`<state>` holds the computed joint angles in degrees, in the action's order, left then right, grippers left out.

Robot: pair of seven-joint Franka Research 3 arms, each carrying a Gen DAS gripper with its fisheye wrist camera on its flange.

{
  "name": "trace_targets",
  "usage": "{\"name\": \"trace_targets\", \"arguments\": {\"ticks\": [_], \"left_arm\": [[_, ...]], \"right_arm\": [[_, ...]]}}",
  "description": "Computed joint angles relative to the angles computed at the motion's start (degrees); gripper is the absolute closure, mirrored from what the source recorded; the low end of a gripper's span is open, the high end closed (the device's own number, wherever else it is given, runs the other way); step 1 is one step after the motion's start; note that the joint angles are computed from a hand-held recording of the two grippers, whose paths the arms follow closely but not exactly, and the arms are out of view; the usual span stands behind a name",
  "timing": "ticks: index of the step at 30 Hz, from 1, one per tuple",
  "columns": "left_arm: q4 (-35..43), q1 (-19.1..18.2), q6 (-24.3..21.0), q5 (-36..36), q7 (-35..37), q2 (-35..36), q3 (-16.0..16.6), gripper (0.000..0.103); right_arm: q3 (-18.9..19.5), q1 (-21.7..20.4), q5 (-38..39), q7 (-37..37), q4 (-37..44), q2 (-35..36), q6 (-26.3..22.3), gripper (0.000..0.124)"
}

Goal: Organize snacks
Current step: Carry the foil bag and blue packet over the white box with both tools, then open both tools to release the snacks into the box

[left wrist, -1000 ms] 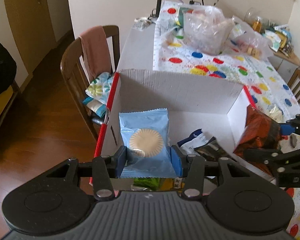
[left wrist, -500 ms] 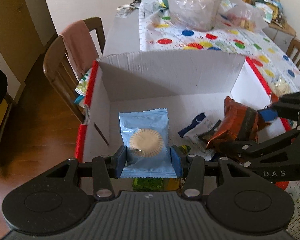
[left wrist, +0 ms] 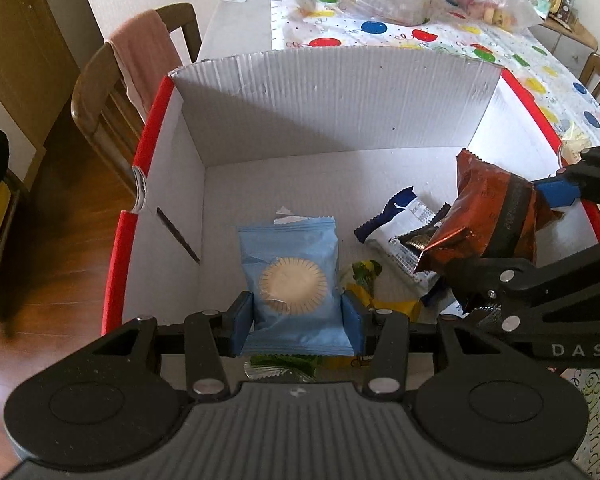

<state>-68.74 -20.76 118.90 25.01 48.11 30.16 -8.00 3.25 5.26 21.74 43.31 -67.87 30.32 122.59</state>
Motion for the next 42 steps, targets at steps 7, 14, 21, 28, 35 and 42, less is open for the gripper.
{"name": "trace_targets", "arguments": {"ticks": [7, 14, 21, 28, 35, 42], "left_arm": [[0.11, -0.43, -0.49, 0.23, -1.05, -0.11, 0.1, 0.053], [-2.63, -0.6, 1.75, 1.28, -3.29, -2.32, 0.07, 0.044], [-4.44, -1.04, 3.39, 3.04, -5.7, -4.4, -0.14, 0.041], [-5.28, -1.89, 5.5, 5.42, -8.7, -5.95, -0.23, 0.039], [-4.62, -3.41, 8.63, 8.52, -11.93, -6.47, -0.3, 0.028], [0.05, -5.89, 9.1, 10.24, -13.65, -3.97, -0.13, 0.027]], "right_arm": [[-0.01, -0.14, 0.09, -0.14, -0.67, -0.47, -0.12, 0.051], [0.23, -1.0, 1.99, -0.38, -1.41, -1.32, -0.5, 0.044], [0.8, -2.79, 5.98, -1.37, -2.59, -3.16, -0.95, 0.04], [1.16, -5.0, 11.81, -4.16, -4.53, -5.98, -1.15, 0.033], [1.13, -7.75, 19.42, -8.38, -6.68, -8.75, -0.96, 0.024], [0.53, -10.6, 25.63, -11.66, -6.43, -9.73, -3.51, 0.021]]}}
